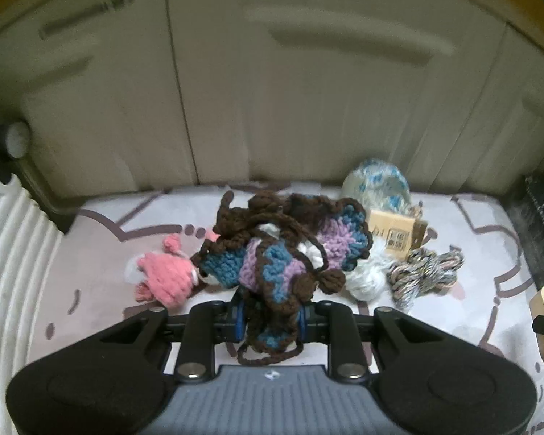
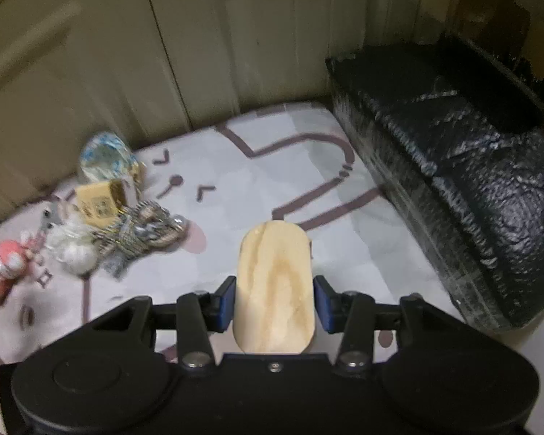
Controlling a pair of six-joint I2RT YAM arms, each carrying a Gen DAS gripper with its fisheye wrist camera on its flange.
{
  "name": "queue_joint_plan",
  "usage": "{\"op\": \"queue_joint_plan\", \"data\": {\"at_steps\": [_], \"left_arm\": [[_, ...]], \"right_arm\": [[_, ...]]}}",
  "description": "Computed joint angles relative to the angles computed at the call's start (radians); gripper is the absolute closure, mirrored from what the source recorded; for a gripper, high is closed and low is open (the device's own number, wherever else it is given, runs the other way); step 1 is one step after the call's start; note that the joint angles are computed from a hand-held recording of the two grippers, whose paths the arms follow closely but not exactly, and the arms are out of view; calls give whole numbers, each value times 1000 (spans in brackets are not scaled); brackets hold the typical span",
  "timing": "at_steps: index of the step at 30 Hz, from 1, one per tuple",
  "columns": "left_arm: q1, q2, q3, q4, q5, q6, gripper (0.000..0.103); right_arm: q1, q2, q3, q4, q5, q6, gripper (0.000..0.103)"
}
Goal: Organize objects
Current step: 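Close left tool on crochet piece while right tool grasps wooden block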
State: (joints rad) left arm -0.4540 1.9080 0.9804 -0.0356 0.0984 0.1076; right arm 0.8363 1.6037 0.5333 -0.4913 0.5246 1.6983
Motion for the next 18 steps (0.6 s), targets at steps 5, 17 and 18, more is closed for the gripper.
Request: {"op": "queue_joint_plan", "data": {"at_steps": [5, 17, 18], "left_arm": [[22, -117, -77, -18, 18, 9, 76], [83, -430, -221, -82, 114, -7, 76], [88, -451, -228, -90, 120, -5, 76]], "right_arm": [[74, -64, 50, -137, 47, 62, 57], [236, -94, 206, -383, 167, 179, 57], [247, -97, 216, -400, 175, 191, 57]]}}
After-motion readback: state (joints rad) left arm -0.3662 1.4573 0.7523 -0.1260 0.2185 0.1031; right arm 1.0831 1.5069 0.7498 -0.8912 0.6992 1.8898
